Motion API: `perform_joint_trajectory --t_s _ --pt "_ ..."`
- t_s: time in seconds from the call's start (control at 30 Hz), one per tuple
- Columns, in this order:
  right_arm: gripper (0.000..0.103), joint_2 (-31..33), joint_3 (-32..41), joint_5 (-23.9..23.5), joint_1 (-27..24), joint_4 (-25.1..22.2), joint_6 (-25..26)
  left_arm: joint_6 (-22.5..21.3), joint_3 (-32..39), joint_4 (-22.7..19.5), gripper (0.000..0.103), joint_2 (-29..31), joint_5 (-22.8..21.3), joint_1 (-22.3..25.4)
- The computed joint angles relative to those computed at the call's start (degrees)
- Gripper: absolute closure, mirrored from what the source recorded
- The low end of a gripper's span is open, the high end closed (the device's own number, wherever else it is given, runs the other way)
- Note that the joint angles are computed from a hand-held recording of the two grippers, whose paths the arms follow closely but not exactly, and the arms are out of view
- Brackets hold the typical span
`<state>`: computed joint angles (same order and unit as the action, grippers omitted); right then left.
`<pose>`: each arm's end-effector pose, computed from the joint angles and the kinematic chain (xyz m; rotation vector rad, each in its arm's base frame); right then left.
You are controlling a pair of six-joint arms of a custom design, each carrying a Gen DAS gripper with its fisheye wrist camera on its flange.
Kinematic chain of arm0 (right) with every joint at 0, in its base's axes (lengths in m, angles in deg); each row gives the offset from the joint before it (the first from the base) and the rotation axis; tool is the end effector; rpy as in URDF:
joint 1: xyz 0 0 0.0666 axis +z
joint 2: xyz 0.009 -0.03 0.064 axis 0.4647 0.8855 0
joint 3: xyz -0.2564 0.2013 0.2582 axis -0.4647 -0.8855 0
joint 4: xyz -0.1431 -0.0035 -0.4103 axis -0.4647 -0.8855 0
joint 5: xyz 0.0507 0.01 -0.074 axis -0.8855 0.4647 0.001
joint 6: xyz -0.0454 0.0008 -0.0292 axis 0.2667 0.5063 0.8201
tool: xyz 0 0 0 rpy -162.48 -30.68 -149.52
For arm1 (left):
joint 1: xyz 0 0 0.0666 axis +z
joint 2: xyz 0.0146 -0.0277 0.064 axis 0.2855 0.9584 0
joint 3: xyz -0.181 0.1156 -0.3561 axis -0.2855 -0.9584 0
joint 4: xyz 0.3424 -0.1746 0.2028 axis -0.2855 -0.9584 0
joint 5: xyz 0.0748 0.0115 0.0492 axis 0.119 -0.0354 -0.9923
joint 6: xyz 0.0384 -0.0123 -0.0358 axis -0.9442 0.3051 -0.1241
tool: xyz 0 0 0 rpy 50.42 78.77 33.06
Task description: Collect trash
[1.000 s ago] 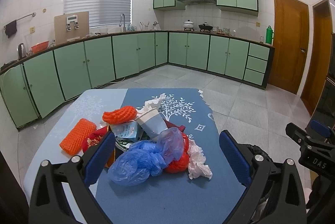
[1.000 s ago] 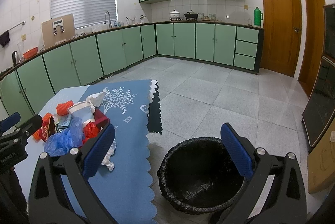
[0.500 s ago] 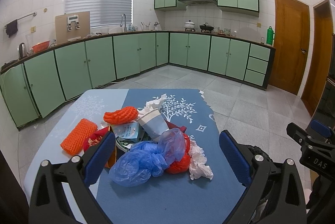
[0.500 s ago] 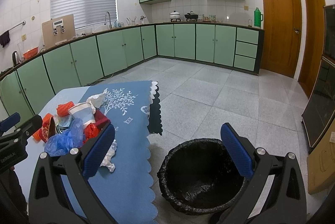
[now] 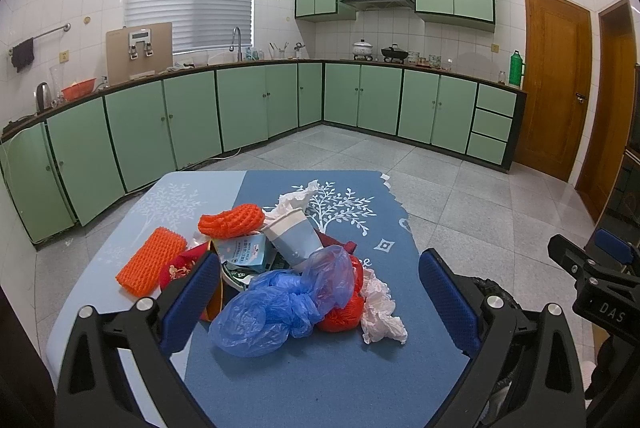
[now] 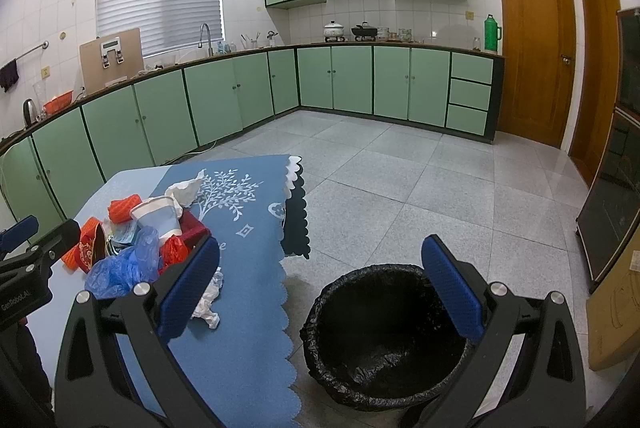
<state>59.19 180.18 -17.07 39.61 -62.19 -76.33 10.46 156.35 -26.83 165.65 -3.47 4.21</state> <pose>0.5774 0.1103 0.5860 0.2094 2.0775 -0.0626 0.6206 -0.1353 0.6125 0.1663 2.0719 -0.1134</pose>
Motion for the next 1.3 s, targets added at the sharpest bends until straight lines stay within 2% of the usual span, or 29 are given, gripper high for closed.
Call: perform_joint_trajectory --t_s 1.0,1.3 --pt "0.005 0.4 0.3 -0.3 0.3 -0.1 -0.2 0.3 0.2 -0.3 0.006 0.0 -0.3 0.4" --pt "0.005 2.2 1.0 -2.5 0.8 0.7 0.8 2.6 0.6 -1.9 0.006 0.7 -0.5 1.7"
